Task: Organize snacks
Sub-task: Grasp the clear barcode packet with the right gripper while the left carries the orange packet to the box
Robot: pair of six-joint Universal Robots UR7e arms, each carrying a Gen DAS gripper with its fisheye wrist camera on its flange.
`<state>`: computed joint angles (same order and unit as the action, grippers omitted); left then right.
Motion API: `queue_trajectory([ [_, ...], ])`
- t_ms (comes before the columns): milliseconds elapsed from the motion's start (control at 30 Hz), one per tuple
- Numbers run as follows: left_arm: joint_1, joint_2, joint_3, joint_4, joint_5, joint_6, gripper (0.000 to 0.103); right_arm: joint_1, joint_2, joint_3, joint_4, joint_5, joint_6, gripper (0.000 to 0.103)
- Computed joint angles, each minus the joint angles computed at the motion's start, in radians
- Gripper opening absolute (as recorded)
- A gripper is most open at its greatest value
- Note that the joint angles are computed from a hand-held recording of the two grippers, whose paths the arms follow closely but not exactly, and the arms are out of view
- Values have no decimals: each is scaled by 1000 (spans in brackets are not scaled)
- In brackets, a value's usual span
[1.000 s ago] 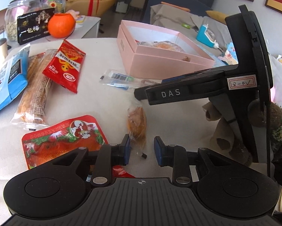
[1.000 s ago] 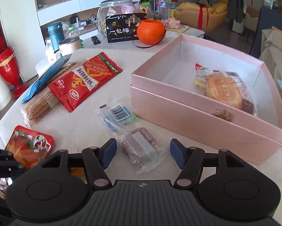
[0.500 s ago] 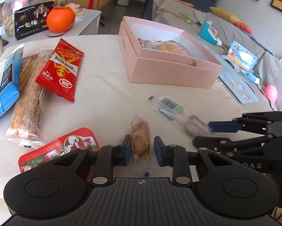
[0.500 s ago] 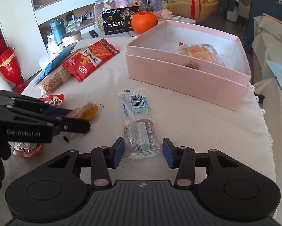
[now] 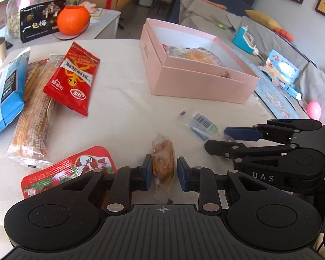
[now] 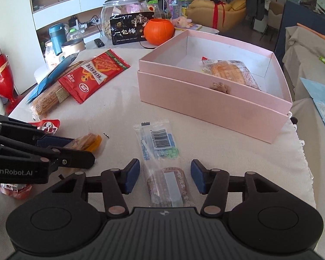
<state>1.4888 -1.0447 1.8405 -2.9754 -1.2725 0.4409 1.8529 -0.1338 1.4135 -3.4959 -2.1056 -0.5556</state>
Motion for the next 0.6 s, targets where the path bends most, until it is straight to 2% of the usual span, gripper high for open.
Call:
queue_trajectory([
  [100, -1, 1, -5, 6, 5, 1, 29, 8, -14, 18, 16, -2, 18, 37],
  [300, -24, 15, -7, -5, 53, 47, 25, 1, -93, 125, -33, 48, 82, 36],
  [467, -32, 6, -20, -3, -22, 55, 24, 0, -133, 179, -127, 66, 95, 35],
  [500, -42, 7, -29, -15, -40, 63, 24, -2, -141, 188, -147, 72, 98, 31],
  [533, -50, 8, -44, -19, -61, 65, 24, -3, -146, 193, -160, 78, 101, 17],
  [600, -70, 18, -87, -27, -102, 60, 24, -2, -155, 197, -177, 78, 108, 16],
])
